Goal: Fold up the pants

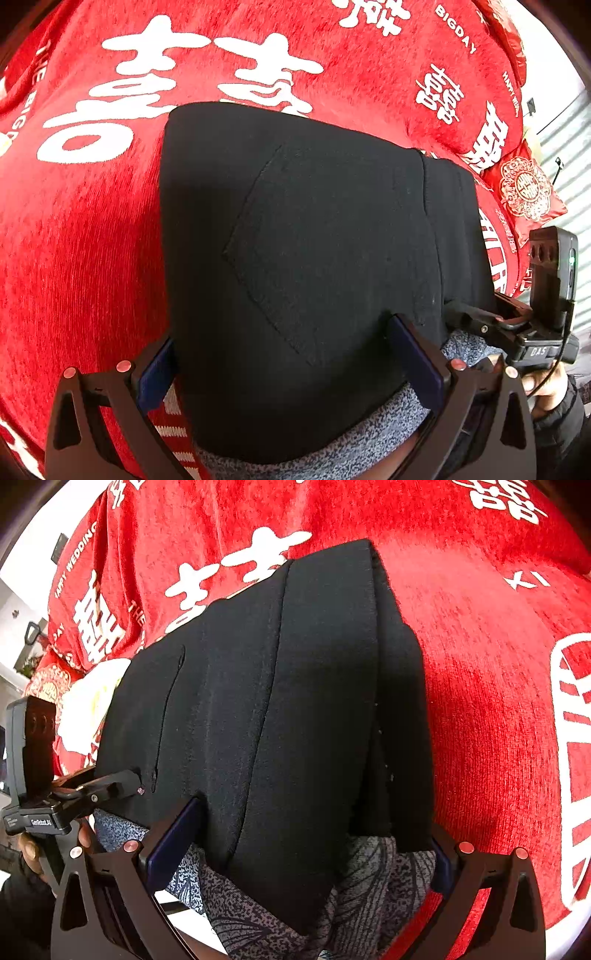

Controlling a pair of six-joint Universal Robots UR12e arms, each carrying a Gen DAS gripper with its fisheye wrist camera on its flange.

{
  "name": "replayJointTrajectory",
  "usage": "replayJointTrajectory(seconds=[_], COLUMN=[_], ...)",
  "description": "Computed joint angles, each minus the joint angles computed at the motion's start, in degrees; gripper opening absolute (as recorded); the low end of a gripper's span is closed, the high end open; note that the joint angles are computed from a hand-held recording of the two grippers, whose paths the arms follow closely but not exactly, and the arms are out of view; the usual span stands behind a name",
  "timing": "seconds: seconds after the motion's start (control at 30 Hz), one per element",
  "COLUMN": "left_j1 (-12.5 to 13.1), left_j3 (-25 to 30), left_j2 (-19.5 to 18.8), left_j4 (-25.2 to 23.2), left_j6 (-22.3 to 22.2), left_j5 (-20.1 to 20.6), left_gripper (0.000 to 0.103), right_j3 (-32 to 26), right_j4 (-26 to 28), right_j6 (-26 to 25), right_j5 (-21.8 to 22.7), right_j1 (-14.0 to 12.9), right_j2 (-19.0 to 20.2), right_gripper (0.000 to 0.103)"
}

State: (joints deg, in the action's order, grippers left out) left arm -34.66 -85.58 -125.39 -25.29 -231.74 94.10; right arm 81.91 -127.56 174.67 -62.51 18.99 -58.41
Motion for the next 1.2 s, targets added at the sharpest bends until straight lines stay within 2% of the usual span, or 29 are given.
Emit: replayJointTrajectory(seconds=[0.07, 0.1, 0.13, 0.17, 0.2, 0.23, 0.3, 0.4, 0.73, 0.97, 1.2], left_j1=[-0.4, -0.6, -1.0, -1.4, -1.6, -1.7, -1.7, -1.5, -0.8, 0.7, 2.0], left_j3=[0.4, 0.6, 1.2, 1.8, 2.5, 3.0, 3.4, 3.9, 7.0, 9.4, 11.3], left_j2=[0.0, 0.1, 0.1, 0.0, 0.0, 0.1, 0.3, 0.5, 0.8, 0.2, -0.7], left_j4=[-0.1, -0.6, -1.5, -2.6, -3.7, -4.6, -5.3, -6.1, -7.8, -8.8, -10.7], left_j6=[1.7, 2.7, 4.0, 5.0, 5.8, 6.2, 6.2, 5.9, 7.4, 8.6, 8.5], left_j5=[1.2, 2.2, 3.7, 4.9, 5.8, 6.4, 6.5, 6.2, 8.8, 9.8, 10.2], left_gripper=[0.091, 0.084, 0.077, 0.073, 0.064, 0.056, 0.051, 0.048, 0.047, 0.047, 0.047], right_j3=[-0.5, -0.6, -0.6, -0.4, -0.3, -0.2, -0.1, 0.0, -2.7, -8.6, -14.9], right_j4=[1.2, 1.2, 1.1, 0.6, 0.0, -0.3, -1.2, -2.3, -4.6, -3.6, -0.4], right_j6=[-1.0, -1.4, -2.1, -2.3, -2.6, -2.7, -2.3, -2.7, -2.3, -2.4, -3.0], right_j5=[0.6, 0.2, -0.2, -0.8, -1.2, -1.4, -0.7, -0.3, 1.8, 1.9, 1.6], right_j1=[0.0, 0.3, 0.5, 0.7, 0.8, 0.8, 0.7, 0.9, 0.7, 0.9, 1.2], right_j2=[0.1, -0.1, -0.4, -0.7, -1.0, -1.2, -1.5, -1.9, -1.6, 1.2, 4.7], right_gripper=[0.101, 0.091, 0.086, 0.075, 0.067, 0.063, 0.054, 0.051, 0.050, 0.050, 0.050])
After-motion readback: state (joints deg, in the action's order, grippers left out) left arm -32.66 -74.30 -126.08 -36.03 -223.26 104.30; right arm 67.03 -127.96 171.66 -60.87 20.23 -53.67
